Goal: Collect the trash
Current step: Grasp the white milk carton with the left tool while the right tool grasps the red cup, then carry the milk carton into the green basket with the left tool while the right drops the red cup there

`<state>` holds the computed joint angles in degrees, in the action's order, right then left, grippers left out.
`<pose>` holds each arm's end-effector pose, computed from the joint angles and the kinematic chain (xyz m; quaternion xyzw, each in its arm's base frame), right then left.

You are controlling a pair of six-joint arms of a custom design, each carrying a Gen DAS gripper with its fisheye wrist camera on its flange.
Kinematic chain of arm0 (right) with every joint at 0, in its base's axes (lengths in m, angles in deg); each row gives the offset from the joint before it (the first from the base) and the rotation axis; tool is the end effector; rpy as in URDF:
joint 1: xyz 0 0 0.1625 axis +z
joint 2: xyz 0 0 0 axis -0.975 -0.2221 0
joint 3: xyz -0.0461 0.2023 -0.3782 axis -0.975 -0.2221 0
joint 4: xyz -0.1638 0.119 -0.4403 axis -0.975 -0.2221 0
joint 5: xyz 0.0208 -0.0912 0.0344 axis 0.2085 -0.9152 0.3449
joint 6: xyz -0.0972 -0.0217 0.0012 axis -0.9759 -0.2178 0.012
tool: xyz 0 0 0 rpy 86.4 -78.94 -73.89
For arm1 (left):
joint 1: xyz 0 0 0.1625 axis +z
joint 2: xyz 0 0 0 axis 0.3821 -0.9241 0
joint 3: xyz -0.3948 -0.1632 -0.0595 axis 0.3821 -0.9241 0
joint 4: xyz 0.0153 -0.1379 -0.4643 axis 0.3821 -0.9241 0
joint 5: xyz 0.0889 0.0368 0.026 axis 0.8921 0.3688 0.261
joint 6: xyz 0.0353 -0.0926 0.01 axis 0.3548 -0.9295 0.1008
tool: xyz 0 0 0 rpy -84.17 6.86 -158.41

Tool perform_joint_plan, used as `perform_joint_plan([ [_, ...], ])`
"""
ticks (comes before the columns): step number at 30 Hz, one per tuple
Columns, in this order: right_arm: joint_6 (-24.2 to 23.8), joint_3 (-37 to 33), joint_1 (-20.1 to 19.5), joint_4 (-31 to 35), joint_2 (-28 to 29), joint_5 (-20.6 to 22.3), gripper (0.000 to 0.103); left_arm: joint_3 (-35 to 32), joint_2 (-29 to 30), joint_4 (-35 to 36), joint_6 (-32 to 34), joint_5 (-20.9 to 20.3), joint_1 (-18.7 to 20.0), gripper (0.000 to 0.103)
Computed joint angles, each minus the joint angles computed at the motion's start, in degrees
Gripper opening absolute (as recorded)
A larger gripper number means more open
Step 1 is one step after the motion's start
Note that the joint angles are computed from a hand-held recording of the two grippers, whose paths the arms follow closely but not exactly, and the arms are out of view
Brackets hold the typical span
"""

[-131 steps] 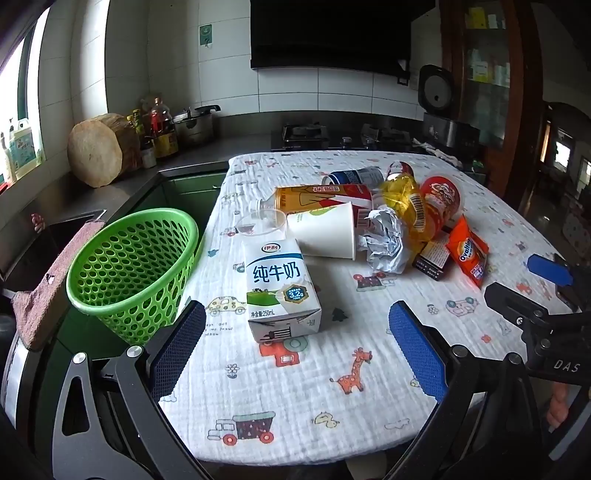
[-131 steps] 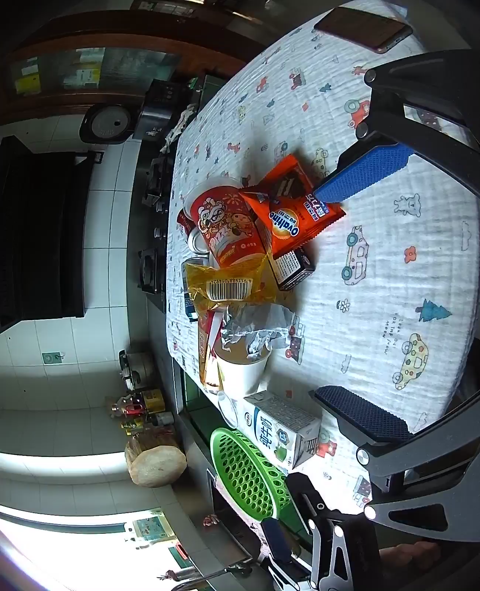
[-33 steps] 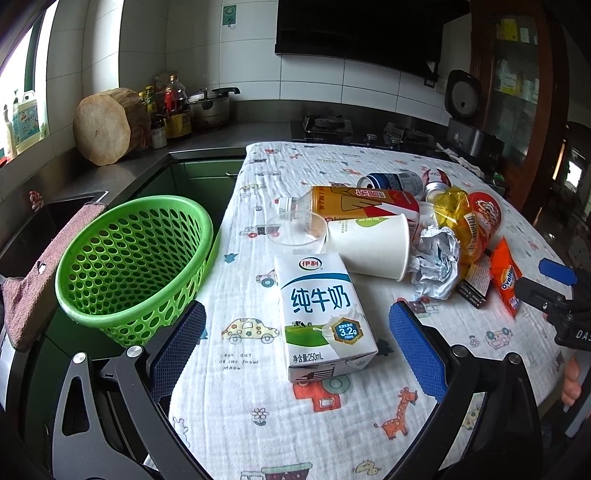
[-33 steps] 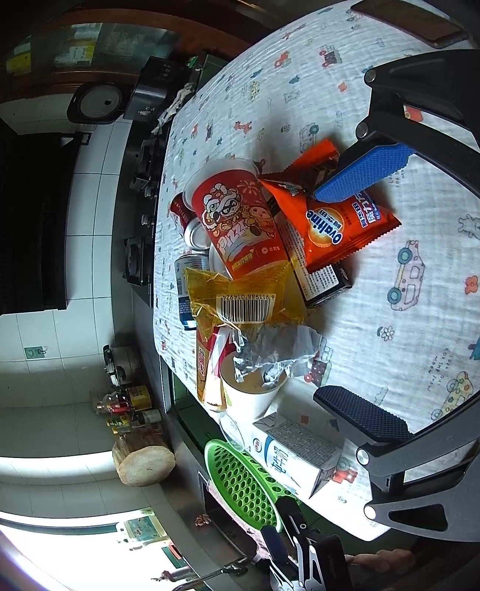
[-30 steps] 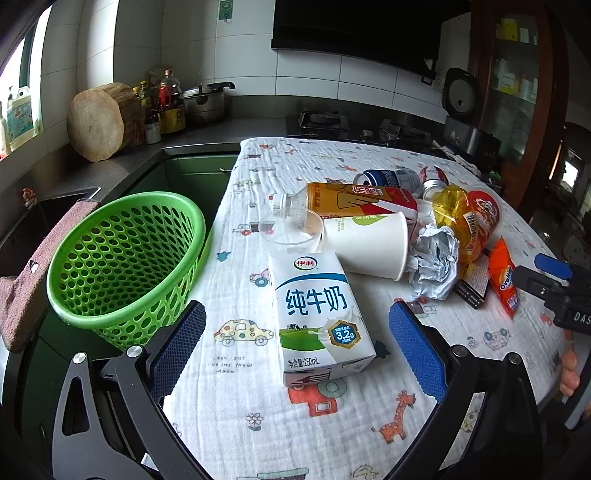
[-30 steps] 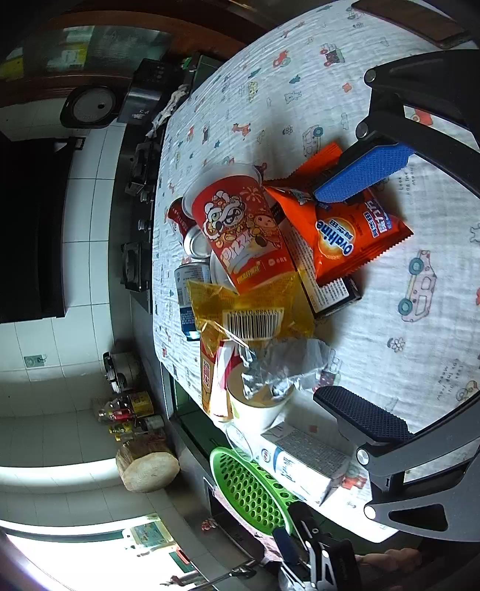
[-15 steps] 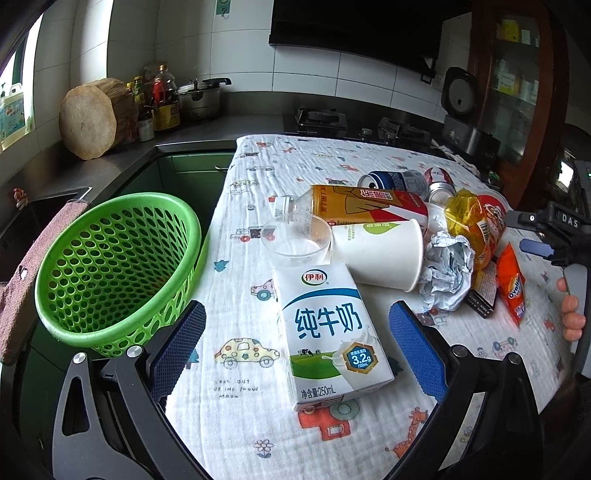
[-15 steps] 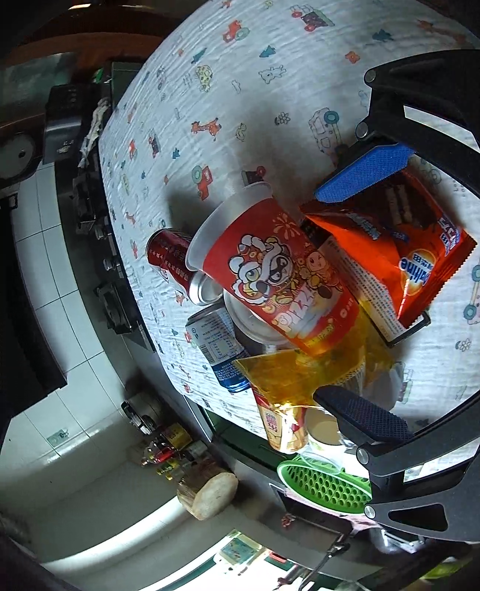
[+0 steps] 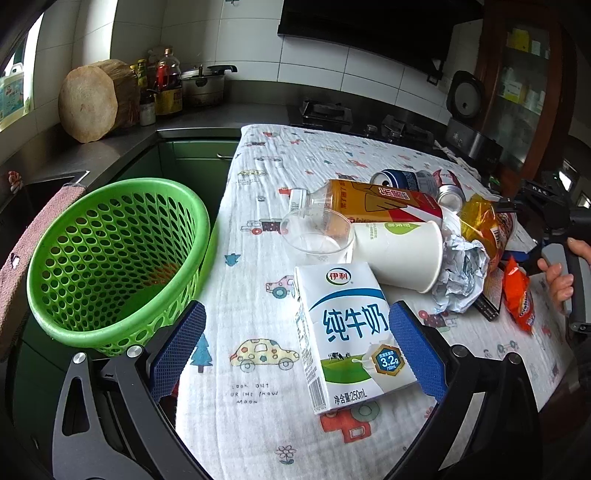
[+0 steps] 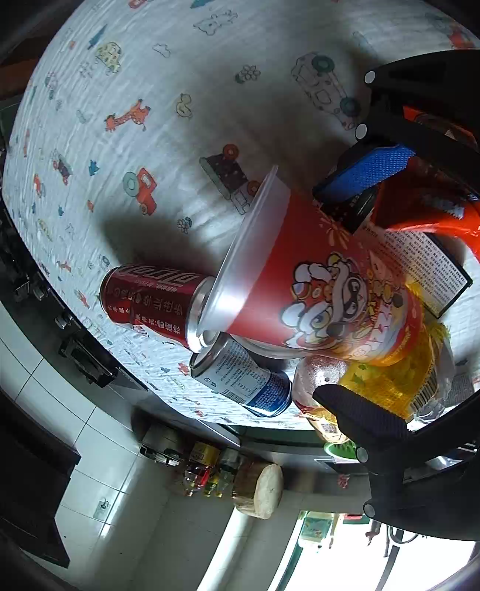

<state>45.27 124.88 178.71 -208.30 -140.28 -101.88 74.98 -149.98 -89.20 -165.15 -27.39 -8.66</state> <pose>0.2045 -0.4442 0.1526 -0.0437 -0.9724 0.2214 0.0600 -0.1189 -0.2520 0.2466 0.0724 0.8548 -0.4084 0.3118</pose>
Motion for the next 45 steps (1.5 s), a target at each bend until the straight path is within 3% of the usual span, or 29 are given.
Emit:
perform_joint_plan([
  [5, 0.85, -1.67, -0.38, 0.89, 1.77, -0.12, 0.093, 0.06, 3.24, -8.78, 5.54, -1.65, 4.10, 0.098],
  [7, 1.27, -1.94, -0.78, 1.07, 2.17, -0.21, 0.080, -0.08, 5.56, -15.35, 8.65, -3.65, 7.14, 0.097],
  [9, 1.08, -1.90, -1.52, 0.84, 2.28, 1.11, 0.079, -0.31, 8.31, -19.79, 10.47, -5.00, 9.41, 0.097],
  [16, -1.65, -1.39, -1.53, 0.01, 1.66, 1.26, 0.077, -1.81, 18.09, -26.77, 12.12, -6.46, 13.02, 0.097],
  [24, -7.68, -0.01, 1.26, -3.58, -0.17, -1.86, 0.075, -2.26, 21.11, -31.01, 13.86, -7.95, 14.90, 0.097],
  [26, -9.40, 0.47, 2.10, -4.56, -0.84, -2.40, 0.074, -2.46, 22.27, -31.23, 13.82, -7.87, 15.09, 0.093],
  [28, -10.93, 1.03, 2.95, -5.47, -1.51, -2.93, 0.074, -2.68, 23.19, -32.25, 14.67, -8.96, 15.84, 0.071],
  [29, -11.63, 1.26, 3.46, -5.90, -1.76, -3.27, 0.074, -2.57, 23.08, -32.30, 14.46, -8.98, 15.94, 0.071],
  [33, -13.54, 1.77, 5.75, -7.20, -2.65, -4.60, 0.074, -1.95, 21.11, -30.48, 13.68, -8.80, 14.33, 0.070],
  [38, -14.49, 1.46, 8.79, -7.59, -3.44, -4.69, 0.074, -0.98, 13.52, -23.38, 10.71, -9.15, 9.59, 0.070],
  [45, -16.45, -2.15, 15.12, -6.07, 0.08, -4.54, 0.074, -5.49, 1.70, 4.33, -4.47, -4.19, 1.34, 0.070],
])
